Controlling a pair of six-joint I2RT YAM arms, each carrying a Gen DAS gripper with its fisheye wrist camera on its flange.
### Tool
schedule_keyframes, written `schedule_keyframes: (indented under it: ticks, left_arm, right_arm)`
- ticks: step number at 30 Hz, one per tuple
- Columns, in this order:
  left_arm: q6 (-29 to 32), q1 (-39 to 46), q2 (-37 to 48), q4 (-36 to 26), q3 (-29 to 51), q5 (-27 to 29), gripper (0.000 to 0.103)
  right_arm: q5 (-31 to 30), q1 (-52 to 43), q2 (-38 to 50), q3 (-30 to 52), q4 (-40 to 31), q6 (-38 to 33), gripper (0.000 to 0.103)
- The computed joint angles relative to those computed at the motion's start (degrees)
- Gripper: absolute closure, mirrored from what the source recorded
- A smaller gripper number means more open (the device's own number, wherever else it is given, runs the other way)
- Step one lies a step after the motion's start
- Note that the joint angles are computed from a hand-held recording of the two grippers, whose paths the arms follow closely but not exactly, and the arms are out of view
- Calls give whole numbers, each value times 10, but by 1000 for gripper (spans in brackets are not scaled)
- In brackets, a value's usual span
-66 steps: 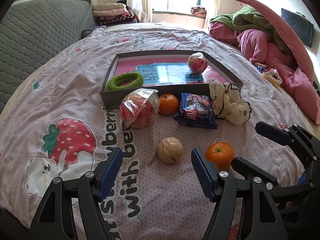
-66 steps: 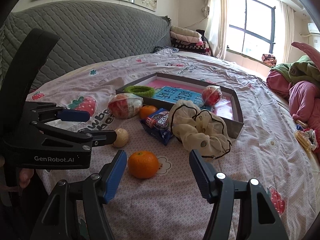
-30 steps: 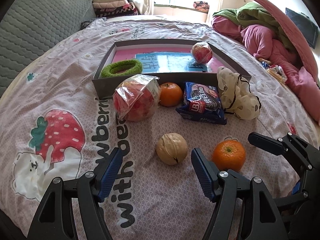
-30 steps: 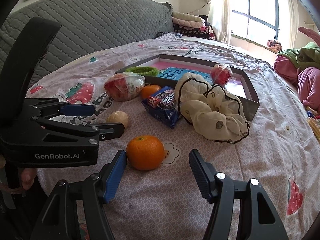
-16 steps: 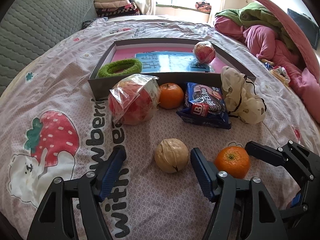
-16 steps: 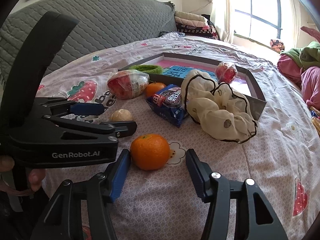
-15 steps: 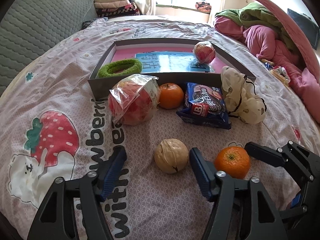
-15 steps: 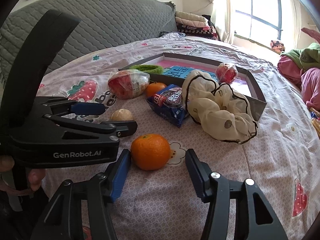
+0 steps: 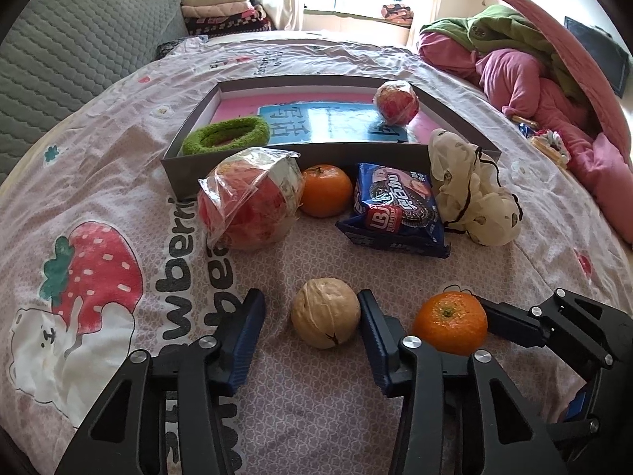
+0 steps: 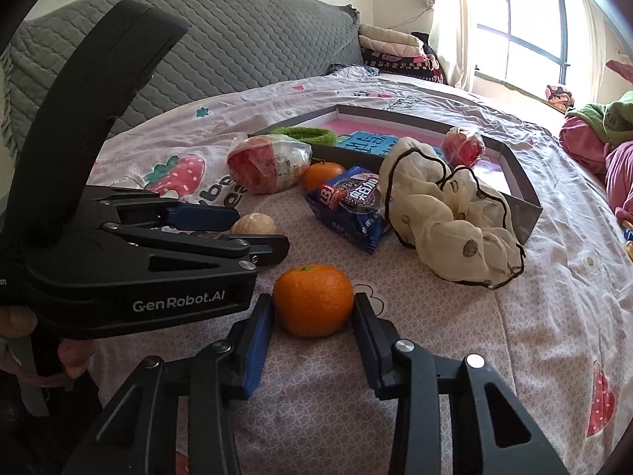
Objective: Organize objects
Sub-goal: 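Close the left tool on the walnut while the right tool grasps an orange, then lift the walnut and orange and carry them toward the grey box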
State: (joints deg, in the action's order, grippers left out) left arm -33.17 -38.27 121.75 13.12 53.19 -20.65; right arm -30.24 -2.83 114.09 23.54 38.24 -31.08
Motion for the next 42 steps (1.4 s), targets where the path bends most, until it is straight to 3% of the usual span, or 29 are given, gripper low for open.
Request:
schedule_keyframes:
  ticks: [2, 6, 18, 42]
  left_arm:
    - [3, 0, 1, 6, -1, 3, 64]
    - [4, 2, -1, 18, -7, 10, 69]
    - [-2, 9, -26, 48, -39, 24, 70]
    - [2, -25, -103, 38, -77, -40, 70]
  right_arm:
    - [-4, -2, -1, 1, -3, 0, 63]
    - [-2, -2, -3, -3, 4, -2, 63]
    - [-11, -16, -8, 4, 5, 13, 63]
    - [-57, -64, -51, -11, 30, 45, 63]
